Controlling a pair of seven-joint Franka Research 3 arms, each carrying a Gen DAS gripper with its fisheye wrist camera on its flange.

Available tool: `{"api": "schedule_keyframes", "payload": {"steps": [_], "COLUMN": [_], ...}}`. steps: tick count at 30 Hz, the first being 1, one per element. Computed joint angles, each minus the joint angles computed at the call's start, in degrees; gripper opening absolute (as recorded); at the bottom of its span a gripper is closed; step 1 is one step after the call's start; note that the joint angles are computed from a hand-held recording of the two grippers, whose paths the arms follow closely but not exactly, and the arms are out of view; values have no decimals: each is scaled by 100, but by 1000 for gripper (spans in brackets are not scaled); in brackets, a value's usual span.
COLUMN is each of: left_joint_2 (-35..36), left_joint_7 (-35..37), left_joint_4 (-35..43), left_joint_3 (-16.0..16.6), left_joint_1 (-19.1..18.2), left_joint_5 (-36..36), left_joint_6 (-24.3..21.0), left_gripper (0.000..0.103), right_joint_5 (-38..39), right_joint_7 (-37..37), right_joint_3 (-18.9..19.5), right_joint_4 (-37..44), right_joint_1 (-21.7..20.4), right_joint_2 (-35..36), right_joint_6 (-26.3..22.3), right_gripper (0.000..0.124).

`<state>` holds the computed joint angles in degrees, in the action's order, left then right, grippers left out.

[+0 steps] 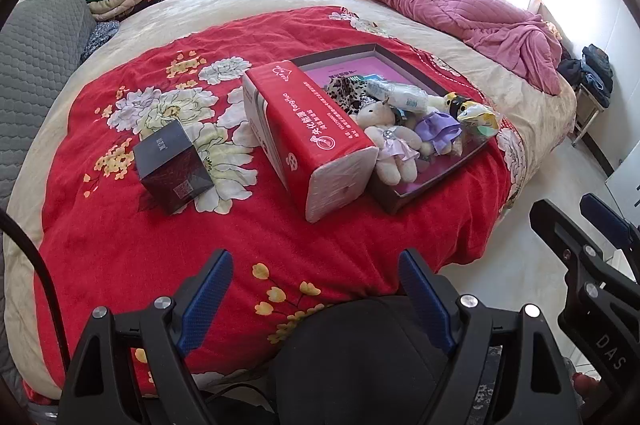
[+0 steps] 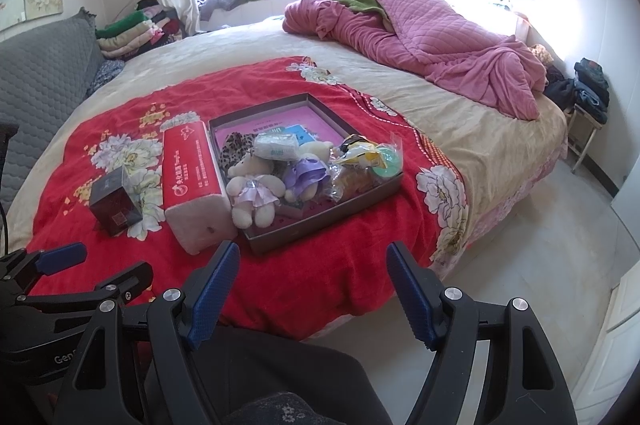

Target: Organize soft objects

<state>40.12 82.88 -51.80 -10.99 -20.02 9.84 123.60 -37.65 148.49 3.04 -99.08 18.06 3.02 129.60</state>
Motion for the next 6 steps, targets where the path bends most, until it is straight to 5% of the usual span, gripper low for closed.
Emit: {"api": "schedule_keyframes", "payload": {"steps": [6], "left_joint_2": [6], "left_joint_7": [-55], "left_joint_4": [-38], "left_joint_3": [-37], "left_joint_1": [124], "left_joint_5": [-156], "left_joint_6": [52], "left_gripper": [84], "right_joint_5": [38], "right_joint_7": [-156], "right_joint_3": [-1], "right_joint_4": [107], "right_joint_1": [17], "right_joint_2": [123], "right_joint_6": [40], "right_gripper": [77]}}
